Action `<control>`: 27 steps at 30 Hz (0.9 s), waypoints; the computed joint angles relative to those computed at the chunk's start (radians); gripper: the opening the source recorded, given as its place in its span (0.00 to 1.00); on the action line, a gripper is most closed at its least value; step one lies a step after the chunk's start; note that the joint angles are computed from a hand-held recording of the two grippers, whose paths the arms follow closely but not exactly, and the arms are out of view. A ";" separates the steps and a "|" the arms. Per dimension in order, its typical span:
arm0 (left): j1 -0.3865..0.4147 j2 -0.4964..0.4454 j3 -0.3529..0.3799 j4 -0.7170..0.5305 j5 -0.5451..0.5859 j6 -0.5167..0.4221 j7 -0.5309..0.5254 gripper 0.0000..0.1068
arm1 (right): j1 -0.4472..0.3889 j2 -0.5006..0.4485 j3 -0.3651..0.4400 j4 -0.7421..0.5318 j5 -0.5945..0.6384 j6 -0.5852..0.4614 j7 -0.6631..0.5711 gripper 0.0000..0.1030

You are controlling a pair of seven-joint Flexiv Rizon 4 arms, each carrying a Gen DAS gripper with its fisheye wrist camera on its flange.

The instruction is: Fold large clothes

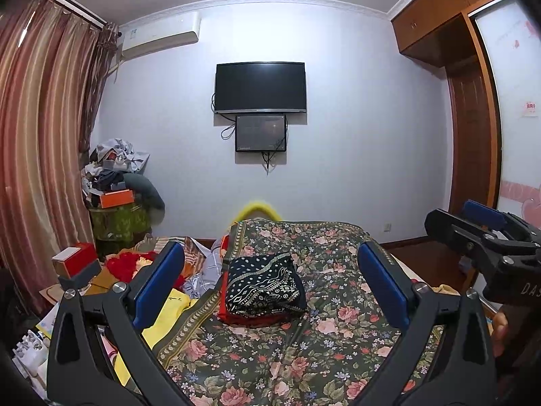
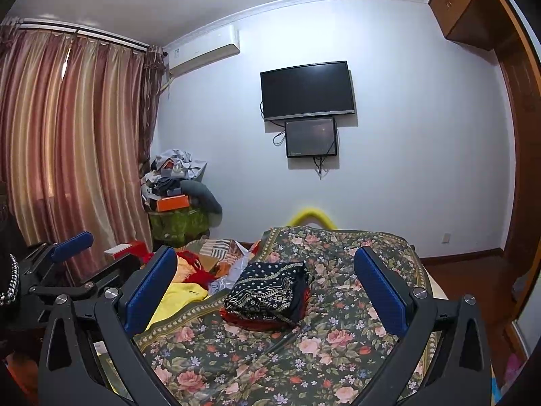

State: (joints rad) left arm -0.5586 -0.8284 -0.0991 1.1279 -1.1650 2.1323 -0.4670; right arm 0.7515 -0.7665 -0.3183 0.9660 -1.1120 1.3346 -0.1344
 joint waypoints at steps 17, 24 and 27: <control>0.015 -0.015 -0.053 -0.033 -0.039 0.032 0.077 0.96 | -0.005 0.014 0.014 0.017 -0.005 -0.015 -0.011 1.00; 0.021 -0.012 -0.061 -0.024 -0.031 0.033 0.066 0.96 | -0.009 0.015 0.031 0.019 0.018 -0.029 -0.037 1.00; 0.021 -0.012 -0.058 -0.026 -0.038 0.030 0.069 0.96 | -0.008 0.013 0.032 0.019 0.027 -0.032 -0.044 1.00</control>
